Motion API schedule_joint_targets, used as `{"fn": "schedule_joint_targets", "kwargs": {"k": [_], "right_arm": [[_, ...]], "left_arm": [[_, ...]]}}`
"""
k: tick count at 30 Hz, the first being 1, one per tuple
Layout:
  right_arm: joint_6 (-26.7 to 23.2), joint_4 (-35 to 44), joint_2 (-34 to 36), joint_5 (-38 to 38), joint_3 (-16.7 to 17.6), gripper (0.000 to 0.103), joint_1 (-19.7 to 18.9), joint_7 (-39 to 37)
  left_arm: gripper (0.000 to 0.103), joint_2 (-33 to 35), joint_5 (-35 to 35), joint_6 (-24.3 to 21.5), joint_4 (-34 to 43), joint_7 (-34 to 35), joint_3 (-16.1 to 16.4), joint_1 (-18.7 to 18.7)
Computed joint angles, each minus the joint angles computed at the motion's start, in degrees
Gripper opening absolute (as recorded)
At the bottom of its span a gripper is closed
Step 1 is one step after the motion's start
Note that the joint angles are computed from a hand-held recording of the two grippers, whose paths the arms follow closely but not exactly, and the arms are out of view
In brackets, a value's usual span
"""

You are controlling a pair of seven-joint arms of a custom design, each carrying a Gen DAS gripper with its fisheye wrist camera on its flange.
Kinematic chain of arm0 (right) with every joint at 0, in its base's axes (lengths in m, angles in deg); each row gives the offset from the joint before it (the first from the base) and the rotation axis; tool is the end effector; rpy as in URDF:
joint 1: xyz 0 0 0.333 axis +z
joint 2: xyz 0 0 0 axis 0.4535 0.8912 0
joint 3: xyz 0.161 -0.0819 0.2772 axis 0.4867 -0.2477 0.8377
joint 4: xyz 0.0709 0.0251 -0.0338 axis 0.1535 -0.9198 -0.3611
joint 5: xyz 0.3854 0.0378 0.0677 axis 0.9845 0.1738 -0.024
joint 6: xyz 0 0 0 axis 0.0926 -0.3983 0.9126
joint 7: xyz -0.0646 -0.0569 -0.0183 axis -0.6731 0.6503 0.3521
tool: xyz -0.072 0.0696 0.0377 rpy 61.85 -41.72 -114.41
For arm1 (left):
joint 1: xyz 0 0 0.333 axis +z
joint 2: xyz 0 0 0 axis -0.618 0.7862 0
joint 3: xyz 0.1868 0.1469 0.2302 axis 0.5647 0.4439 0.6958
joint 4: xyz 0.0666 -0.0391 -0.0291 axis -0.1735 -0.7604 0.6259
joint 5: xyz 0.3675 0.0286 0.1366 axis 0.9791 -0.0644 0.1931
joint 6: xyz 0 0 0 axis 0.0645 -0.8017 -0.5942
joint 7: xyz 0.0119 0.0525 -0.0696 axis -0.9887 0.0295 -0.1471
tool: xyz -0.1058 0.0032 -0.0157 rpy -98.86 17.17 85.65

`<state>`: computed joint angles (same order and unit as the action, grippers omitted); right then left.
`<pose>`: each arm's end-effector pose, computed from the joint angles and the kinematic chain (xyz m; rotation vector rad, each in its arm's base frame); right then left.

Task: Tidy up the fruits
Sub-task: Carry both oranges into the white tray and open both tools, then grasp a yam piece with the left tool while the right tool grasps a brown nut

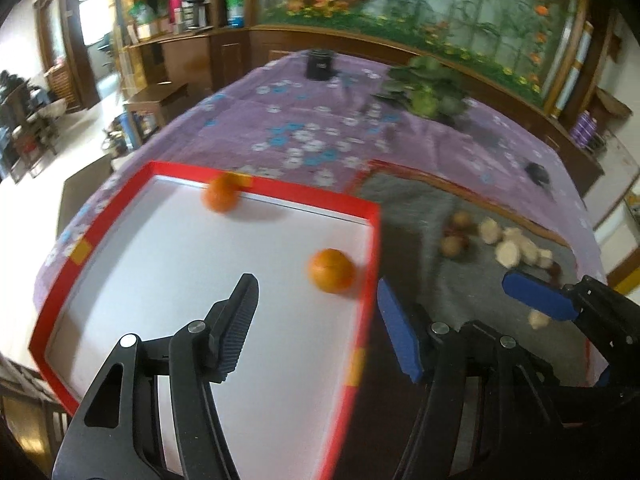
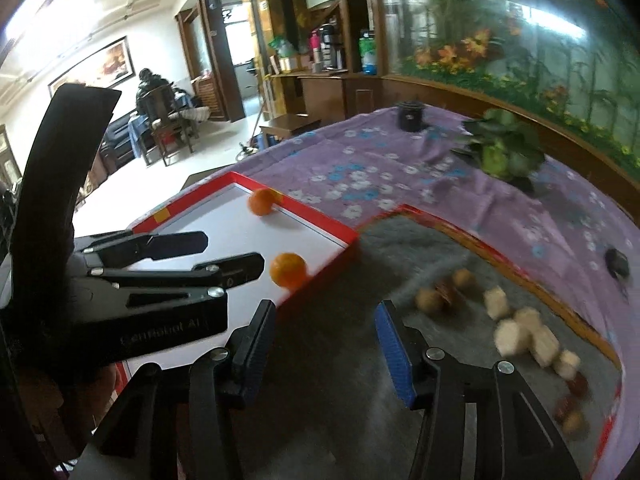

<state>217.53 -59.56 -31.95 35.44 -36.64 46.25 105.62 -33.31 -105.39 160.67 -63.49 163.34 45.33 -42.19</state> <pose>0.5055 0.2678 0.4506 -1.6672 1.8263 -0.6331 0.6166 -0.1850 0.4422 -1.3391 2.4327 -0.8932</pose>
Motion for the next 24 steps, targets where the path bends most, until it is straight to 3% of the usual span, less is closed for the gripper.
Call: {"fn": "schedule_joint_targets", "kwargs": {"k": [4,11,17,24], "right_arm": [[-3.8,-7.2,-6.5,-2.3,0.9,0.05,-1.1,5.2],[-6.5,-21.7,-19.7,0.7,4.5,0.05,-6.7,11.3],[-5.3,-29.1,-26.6,4.5,7.1,0.051,-11.3,12.5],[-2.5,-32.2,-28.4,7.1,9.8,0.051,-16.2,12.0]], "left_arm": [[0.062,-1.4,-3.0,-1.6,-1.4,4.2,-1.9,-0.5],[0.062,-2.6,-5.7,-4.9,-3.2,8.6,-2.7,-3.8],[0.062,-2.7,-6.3,-6.5,-4.5,11.5,-3.0,-6.7],[0.062,-1.8,-5.7,-7.2,-4.8,13.7,-3.9,-9.1]]}}
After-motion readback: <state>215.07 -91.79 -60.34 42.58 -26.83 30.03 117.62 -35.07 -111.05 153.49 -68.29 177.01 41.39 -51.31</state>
